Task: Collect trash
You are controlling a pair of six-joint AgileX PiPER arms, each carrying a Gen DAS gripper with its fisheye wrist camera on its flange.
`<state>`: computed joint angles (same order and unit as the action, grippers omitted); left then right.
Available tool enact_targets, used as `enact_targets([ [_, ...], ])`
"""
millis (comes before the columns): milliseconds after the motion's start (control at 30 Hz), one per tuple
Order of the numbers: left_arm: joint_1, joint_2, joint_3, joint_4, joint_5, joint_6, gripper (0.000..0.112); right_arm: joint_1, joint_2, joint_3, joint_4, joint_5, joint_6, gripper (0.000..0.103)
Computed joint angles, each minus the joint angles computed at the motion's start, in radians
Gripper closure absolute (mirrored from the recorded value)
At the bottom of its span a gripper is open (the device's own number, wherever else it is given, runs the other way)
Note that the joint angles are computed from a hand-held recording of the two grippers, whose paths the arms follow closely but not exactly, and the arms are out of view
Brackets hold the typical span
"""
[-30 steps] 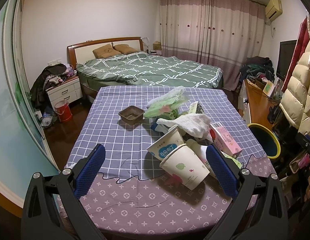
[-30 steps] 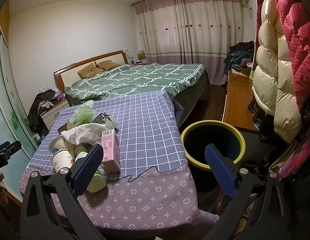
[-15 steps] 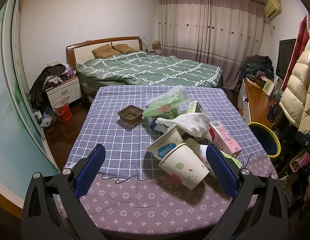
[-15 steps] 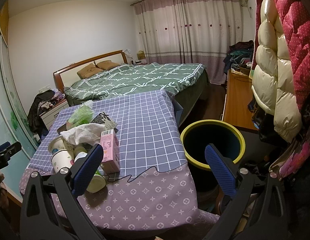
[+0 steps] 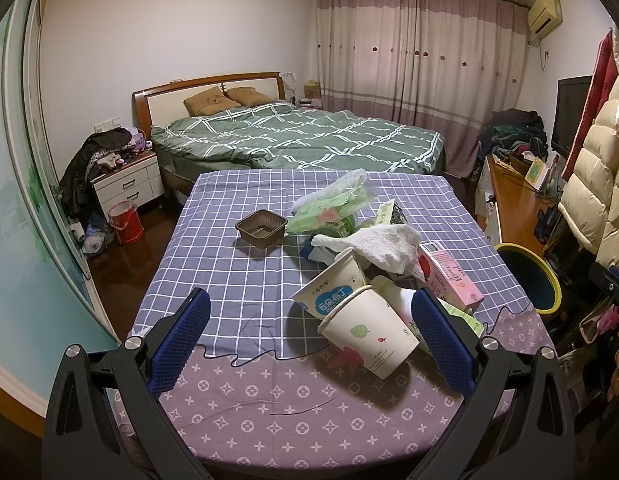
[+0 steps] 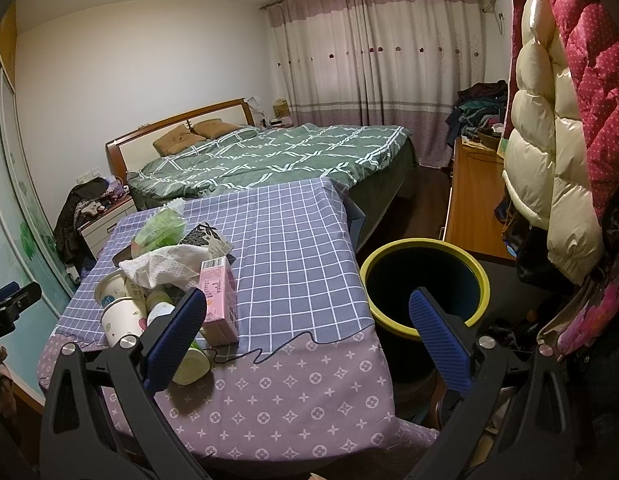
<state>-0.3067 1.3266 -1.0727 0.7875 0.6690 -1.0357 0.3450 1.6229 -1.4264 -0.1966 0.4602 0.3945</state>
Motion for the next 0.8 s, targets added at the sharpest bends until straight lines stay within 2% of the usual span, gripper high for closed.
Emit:
enact_targets([
  [800, -0.007, 0.001, 0.014, 0.014, -0.002, -0.015, 0.013, 0.007, 0.033, -0.032, 0.013, 0.027, -0.024, 0.006],
])
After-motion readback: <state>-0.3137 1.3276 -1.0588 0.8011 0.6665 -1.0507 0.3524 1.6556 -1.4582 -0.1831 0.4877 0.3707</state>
